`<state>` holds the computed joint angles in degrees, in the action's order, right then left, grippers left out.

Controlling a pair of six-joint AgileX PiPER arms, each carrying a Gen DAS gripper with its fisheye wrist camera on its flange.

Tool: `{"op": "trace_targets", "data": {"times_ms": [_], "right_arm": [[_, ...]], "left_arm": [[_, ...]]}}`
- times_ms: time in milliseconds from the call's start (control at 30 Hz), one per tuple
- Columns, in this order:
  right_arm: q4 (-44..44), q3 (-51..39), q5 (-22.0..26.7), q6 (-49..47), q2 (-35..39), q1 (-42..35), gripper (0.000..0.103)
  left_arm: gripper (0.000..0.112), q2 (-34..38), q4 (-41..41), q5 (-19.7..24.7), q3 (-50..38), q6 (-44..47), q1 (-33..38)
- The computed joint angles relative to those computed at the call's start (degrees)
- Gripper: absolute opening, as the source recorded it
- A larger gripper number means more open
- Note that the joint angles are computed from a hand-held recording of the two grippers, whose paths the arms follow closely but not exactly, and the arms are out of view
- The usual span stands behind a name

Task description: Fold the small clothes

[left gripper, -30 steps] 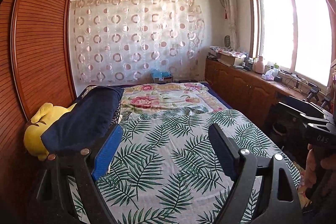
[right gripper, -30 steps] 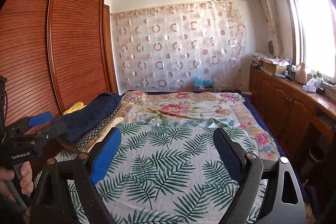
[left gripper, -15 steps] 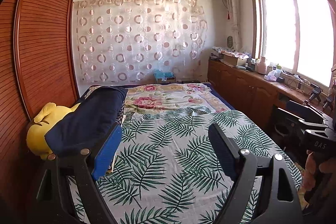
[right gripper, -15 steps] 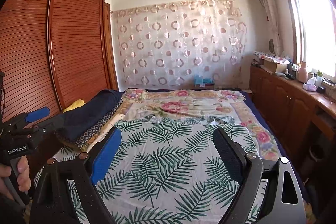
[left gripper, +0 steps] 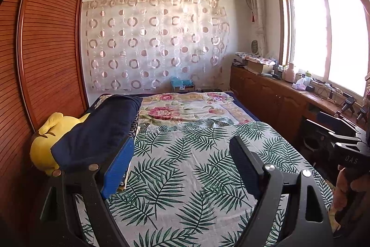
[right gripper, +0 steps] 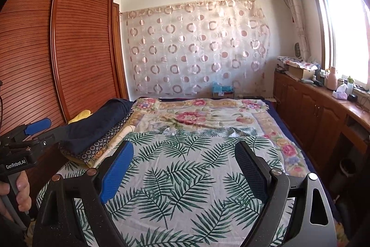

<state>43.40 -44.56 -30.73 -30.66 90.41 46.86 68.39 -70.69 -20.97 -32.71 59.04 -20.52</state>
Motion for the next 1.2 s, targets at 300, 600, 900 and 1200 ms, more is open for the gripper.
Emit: {"op": "trace_targets", "data": {"times_ms": [300, 600, 900, 1200], "right_arm": [[-2.7, 0.4, 0.9, 1.8, -0.4, -1.3, 0.09], [-4.4, 0.6, 1.6, 2.8, -0.8, -2.3, 0.09], [-5.4, 0.6, 1.8, 3.3, -0.5, -2.7, 0.09], [-6.4, 0.8, 1.7, 3.9, -0.7, -3.4, 0.09]], "left_arm": [[0.085, 0.0, 0.2, 0.1, 0.0, -0.1, 0.1], [0.085, -0.1, 0.4, 0.1, 0.2, -0.3, 0.3], [0.085, -0.1, 0.6, 0.2, 0.2, -0.4, 0.4], [0.085, -0.3, 1.2, 0.6, 0.3, -0.8, 1.0]]}}
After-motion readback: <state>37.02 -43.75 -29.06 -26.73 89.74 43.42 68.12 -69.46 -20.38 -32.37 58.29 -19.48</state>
